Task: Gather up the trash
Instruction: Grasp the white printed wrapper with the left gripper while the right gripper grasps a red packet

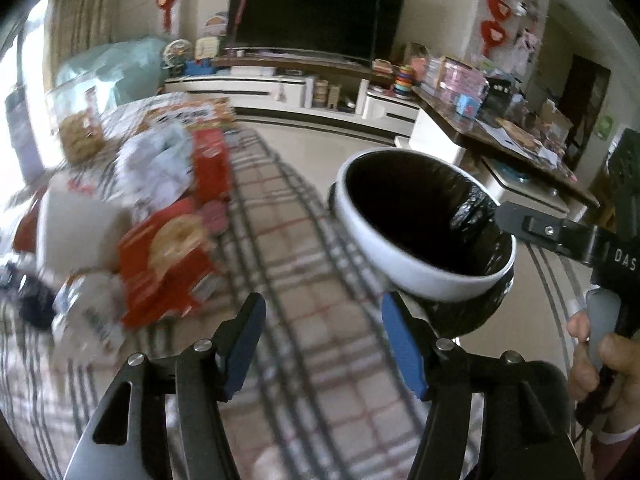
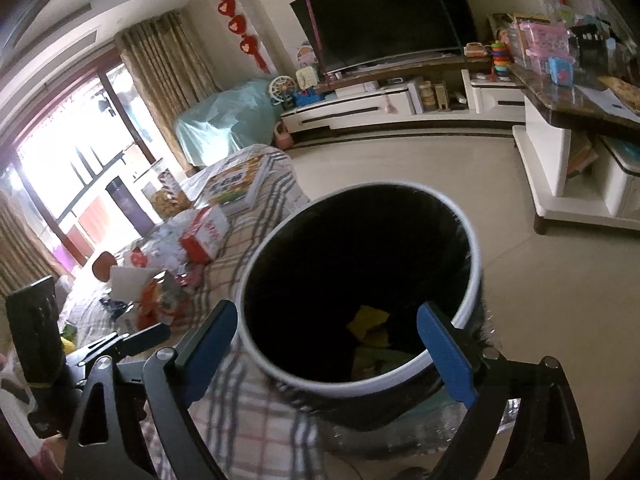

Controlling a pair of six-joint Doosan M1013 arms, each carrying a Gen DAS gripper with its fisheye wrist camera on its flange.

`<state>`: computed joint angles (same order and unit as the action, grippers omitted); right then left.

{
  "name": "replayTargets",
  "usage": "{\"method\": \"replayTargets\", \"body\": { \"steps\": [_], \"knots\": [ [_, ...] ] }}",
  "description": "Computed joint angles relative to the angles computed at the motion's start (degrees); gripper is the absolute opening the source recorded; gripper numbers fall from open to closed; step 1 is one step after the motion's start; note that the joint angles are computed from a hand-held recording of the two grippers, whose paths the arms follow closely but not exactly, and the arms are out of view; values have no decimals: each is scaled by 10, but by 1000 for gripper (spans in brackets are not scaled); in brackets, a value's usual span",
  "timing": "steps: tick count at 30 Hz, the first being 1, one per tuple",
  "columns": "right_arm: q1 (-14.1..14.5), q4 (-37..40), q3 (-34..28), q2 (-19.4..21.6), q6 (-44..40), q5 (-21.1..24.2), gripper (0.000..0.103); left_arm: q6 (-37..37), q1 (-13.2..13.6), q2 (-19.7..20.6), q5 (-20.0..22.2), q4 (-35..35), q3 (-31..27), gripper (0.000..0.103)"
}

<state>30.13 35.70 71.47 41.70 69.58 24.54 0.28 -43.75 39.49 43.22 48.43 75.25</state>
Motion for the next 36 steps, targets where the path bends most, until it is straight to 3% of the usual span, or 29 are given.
{"method": "replayTargets", "body": {
  "steps": [10, 26, 36],
  "knots": [
    [22, 52, 10, -2, -46, 13, 93, -107, -21, -47, 21, 39, 78, 60],
    [59, 60, -17, 19, -63, 53, 93, -225, -34, -104, 65, 64, 169, 61],
    [72, 73, -48, 41, -76, 57, 91, -258, -20, -119, 36, 68, 196, 61]
  ]
}}
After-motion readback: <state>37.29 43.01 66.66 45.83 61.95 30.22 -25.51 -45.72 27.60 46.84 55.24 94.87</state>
